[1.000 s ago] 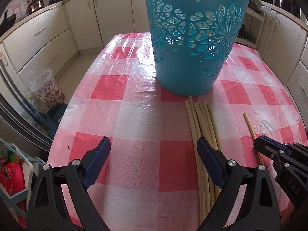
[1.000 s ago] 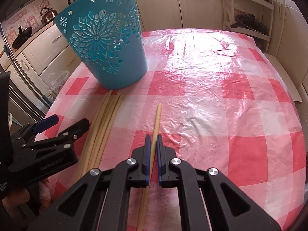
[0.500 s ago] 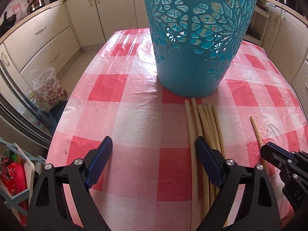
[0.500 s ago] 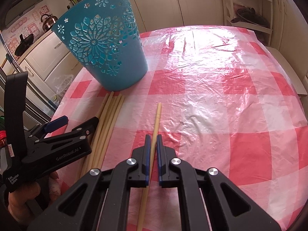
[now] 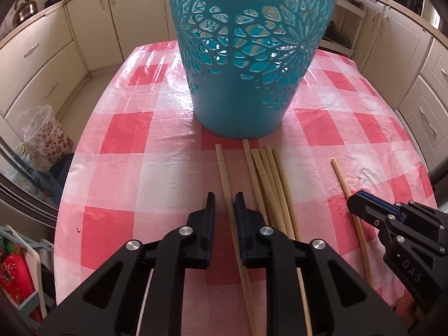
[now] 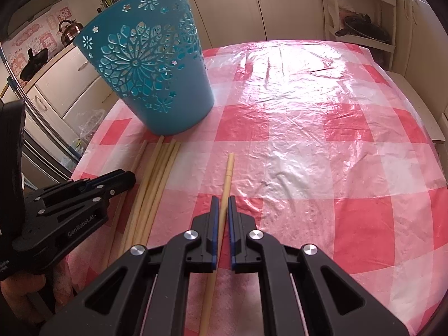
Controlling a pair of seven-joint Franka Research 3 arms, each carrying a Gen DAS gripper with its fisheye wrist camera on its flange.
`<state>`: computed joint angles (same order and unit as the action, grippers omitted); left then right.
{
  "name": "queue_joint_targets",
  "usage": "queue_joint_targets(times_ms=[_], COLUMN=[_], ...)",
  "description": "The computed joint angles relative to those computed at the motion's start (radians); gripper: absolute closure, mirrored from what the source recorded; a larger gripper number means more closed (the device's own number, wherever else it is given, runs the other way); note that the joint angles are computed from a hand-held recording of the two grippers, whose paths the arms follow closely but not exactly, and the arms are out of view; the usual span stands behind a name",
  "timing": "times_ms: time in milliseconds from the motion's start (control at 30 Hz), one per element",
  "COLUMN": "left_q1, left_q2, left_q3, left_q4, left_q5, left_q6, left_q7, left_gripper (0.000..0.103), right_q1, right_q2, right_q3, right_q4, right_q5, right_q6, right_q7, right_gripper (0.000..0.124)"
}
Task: Organize utensils
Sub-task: 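Lift the chopstick upright with the left tool above the basket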
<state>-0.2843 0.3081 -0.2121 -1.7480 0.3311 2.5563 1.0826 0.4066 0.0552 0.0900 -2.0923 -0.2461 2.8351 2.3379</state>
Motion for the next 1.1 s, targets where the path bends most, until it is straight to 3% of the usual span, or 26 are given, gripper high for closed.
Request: queue_joint_targets(times_ms=[133, 167, 200, 233, 333, 633, 867, 1033, 1100], left_q1=[-0.020, -0.021, -0.018, -0.014, -0.014, 0.083, 0.085, 0.061, 0.060], left_q2=[0.037, 0.039, 0.036, 0.035, 0.009, -0.188, -0.328, -0.306, -0.268], left_q3=[0.026, 0.027, 0.022, 0.015, 0.013, -0.027, -0.015, -0.005, -0.004], left_q4=[0.058, 0.059, 0.053, 0.047, 0.004, -0.219, -0.249, -0.138, -0.079], left_q5=[0.055, 0.063, 0.063, 0.061, 0.075, -0.154, -0.517, -0.540, -0.453], left_q6=[-0.043, -0.040, -0.029, -0.019, 0.015, 0.188, 0.280, 0.374, 0.416], left_q7=[-0.052, -0.056, -0.047, -0.027, -0.020, 0.081, 0.347, 0.368, 0.300], left_gripper=[0.074, 0.078, 0.091, 0.097, 0.098, 0.098, 0.098, 0.098, 0.098], right_q1=[0.001, 0.001, 0.001, 0.001, 0.008, 0.018, 0.018, 0.016, 0.017], right_q2=[0.008, 0.010, 0.011, 0.013, 0.019, 0.021, 0.020, 0.019, 0.019], right_q3=[-0.004, -0.005, -0.007, -0.007, -0.014, -0.025, -0.023, -0.020, -0.020], right_q4=[0.005, 0.007, 0.006, 0.008, 0.016, 0.019, 0.020, 0.020, 0.020], right_q5=[-0.017, -0.018, -0.018, -0.018, -0.050, -0.144, -0.163, -0.163, -0.164], right_q6=[0.007, 0.011, 0.014, 0.016, 0.015, 0.009, 0.004, 0.003, 0.002], right_q7=[0.005, 0.003, 0.001, 0.000, 0.014, 0.083, 0.109, 0.109, 0.113], right_gripper=[0.117, 0.117, 0.117, 0.117, 0.117, 0.117, 0.117, 0.117, 0.117])
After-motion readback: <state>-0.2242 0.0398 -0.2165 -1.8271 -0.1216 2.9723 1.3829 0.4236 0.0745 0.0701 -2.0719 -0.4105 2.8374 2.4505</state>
